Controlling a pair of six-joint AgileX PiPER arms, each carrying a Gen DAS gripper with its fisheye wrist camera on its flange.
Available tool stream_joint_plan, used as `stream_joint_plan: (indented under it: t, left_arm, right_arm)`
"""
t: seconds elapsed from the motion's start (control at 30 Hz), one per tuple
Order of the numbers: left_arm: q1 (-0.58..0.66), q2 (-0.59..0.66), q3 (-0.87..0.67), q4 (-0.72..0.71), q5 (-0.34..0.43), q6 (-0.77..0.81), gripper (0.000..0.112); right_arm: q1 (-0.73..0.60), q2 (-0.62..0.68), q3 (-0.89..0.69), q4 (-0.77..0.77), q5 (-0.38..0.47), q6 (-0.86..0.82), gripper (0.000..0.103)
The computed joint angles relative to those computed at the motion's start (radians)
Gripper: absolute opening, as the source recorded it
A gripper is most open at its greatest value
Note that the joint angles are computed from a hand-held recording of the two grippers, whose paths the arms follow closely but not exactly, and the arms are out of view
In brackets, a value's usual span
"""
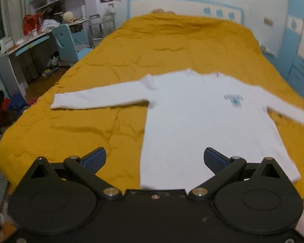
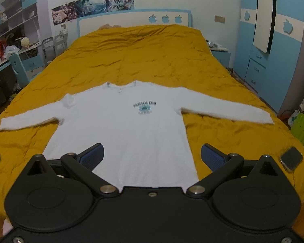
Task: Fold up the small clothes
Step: 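Grasp the sleeve cuff nearest the left tool with the left gripper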
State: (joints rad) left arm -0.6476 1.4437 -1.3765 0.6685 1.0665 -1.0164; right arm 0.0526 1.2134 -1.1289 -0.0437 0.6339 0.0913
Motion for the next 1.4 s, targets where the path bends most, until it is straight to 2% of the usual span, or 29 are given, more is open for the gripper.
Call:
stream_joint_plan:
  t: [0.07,0.1,0.2,0.27,0.3,0.37,0.43,0.53,0.57,0.67,0.73,0.83,0.9,1.03,1.1,1.2,1.3,1.37,1.4]
  left_arm:
    - [0.12,-0.017,0.045,-0.037,-0.12,0.029,0.103]
    - [0.172,-0.012,0.054,-0.04,-0.154,0.027,0.103]
    - [0.308,-0.002,0.115,0.038,-0.305,-0.02,0.103]
    - [0.403,0.049,0.081,0.015,-0.335,0.02,0.103]
    - [0.45,0.082,0.046,-0.038,-0.332,0.072,0.103]
    - [0.559,0.134,0.014,-0.141,-0.391,0.165,0.103]
    - [0.656,0.184,0.006,-0.193,-0.491,0.202,0.103]
    - [0.767,0.279,-0.029,-0.156,-0.608,0.121,0.103]
    - [0.801,0.318,-0.048,-0.13,-0.643,0.076,0.103]
    - [0.885,0.447,-0.154,-0.164,-0.684,0.049,0.103]
    - [0.935,0.535,-0.223,-0.185,-0.722,0.024,0.103]
    - [0.999,0.664,-0.354,-0.312,-0.731,0.073,0.103]
    - [1.043,0.737,-0.424,-0.491,-0.756,0.184,0.103]
    - [1.116,0.883,-0.589,-0.882,-0.735,0.418,0.103]
    - [1.137,0.95,-0.67,-0.965,-0.705,0.451,0.102]
    - [1.142,1.023,-0.772,-0.921,-0.65,0.365,0.1]
    - [1.143,1.095,-0.88,-0.913,-0.621,0.356,0.087]
    - [1.144,1.166,-1.023,-0.892,-0.537,0.336,0.056]
    - [1.148,1.222,-1.123,-0.904,-0.495,0.341,0.049]
  right_arm:
    - [0.021,0.06,-0.024,-0.054,-0.053,0.063,0.103]
    - [0.028,0.085,-0.03,-0.073,-0.085,0.086,0.103]
    - [0.071,0.176,-0.052,-0.214,-0.188,0.22,0.103]
    - [0.084,0.231,-0.056,-0.242,-0.284,0.22,0.103]
    - [0.098,0.268,-0.079,-0.291,-0.297,0.26,0.103]
    - [0.126,0.354,-0.158,-0.368,-0.273,0.327,0.103]
    - [0.144,0.441,-0.239,-0.399,-0.256,0.353,0.103]
    - [0.162,0.572,-0.378,-0.357,-0.212,0.327,0.103]
    - [0.162,0.599,-0.401,-0.325,-0.223,0.303,0.103]
    - [0.181,0.676,-0.459,-0.329,-0.255,0.324,0.103]
    - [0.196,0.728,-0.515,-0.327,-0.24,0.324,0.103]
    - [0.214,0.802,-0.596,-0.366,-0.221,0.358,0.103]
    - [0.221,0.833,-0.627,-0.425,-0.216,0.414,0.103]
    - [0.216,0.91,-0.726,-0.395,-0.201,0.371,0.103]
    - [0.22,0.956,-0.791,-0.41,-0.189,0.369,0.103]
    - [0.23,1.032,-0.909,-0.421,-0.136,0.352,0.103]
    - [0.232,1.087,-0.985,-0.413,-0.109,0.346,0.103]
    - [0.231,1.121,-1.03,-0.405,-0.08,0.338,0.103]
    - [0.23,1.135,-1.045,-0.408,-0.067,0.342,0.103]
